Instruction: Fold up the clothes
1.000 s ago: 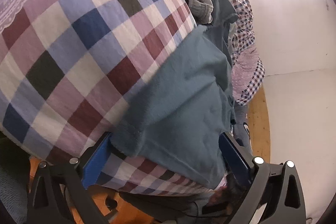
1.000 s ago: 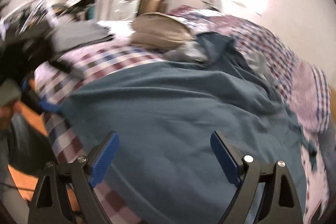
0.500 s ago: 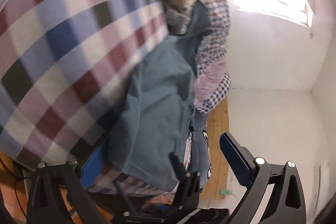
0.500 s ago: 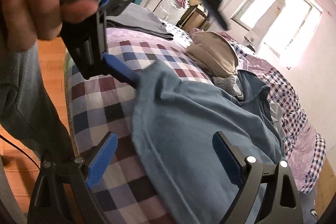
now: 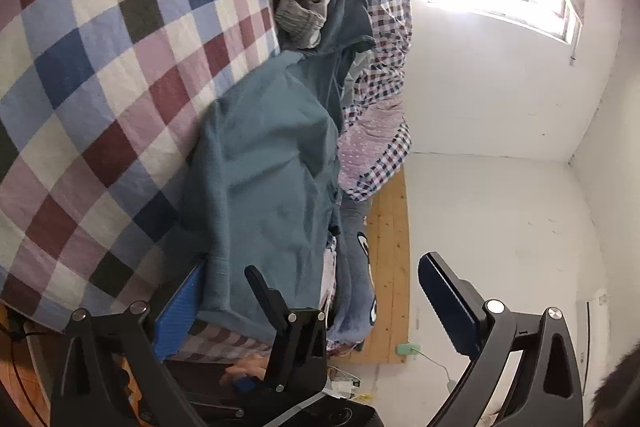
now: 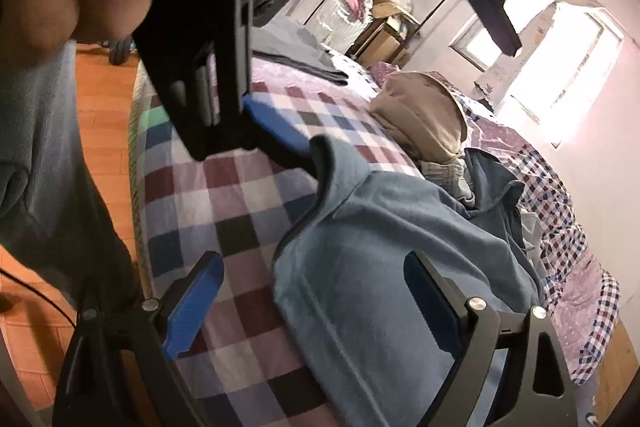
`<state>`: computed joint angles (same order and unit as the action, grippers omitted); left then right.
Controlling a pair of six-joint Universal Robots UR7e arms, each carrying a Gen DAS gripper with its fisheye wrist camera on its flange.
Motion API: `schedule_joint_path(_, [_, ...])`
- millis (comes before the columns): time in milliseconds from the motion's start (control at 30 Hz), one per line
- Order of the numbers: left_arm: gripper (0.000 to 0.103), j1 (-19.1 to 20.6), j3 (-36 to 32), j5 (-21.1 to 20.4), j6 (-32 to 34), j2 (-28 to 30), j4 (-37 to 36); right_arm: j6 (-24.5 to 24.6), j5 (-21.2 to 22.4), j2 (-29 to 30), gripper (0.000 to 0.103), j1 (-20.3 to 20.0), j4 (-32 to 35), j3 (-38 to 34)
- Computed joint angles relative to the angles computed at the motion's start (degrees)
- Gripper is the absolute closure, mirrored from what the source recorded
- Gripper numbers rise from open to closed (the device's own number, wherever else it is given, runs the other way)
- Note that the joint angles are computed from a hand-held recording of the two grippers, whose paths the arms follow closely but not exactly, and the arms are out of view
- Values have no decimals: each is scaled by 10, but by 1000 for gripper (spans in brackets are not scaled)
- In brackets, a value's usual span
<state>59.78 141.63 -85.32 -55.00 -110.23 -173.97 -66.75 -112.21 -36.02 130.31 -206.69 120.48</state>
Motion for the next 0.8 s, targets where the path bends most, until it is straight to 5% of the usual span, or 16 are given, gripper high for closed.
schedule_joint_path(167, [1,-3,0,1,-1,-1,8,8,-14,4,43,5,13,-7])
schedule_joint_path(533, [1,-16,4,38,-17,-7,29,30,-9,-7,97,7,34,-7])
schedule_joint_path(800, [1,-32,8,99,-45,-21,78,31,15,-20,100,9,21,1])
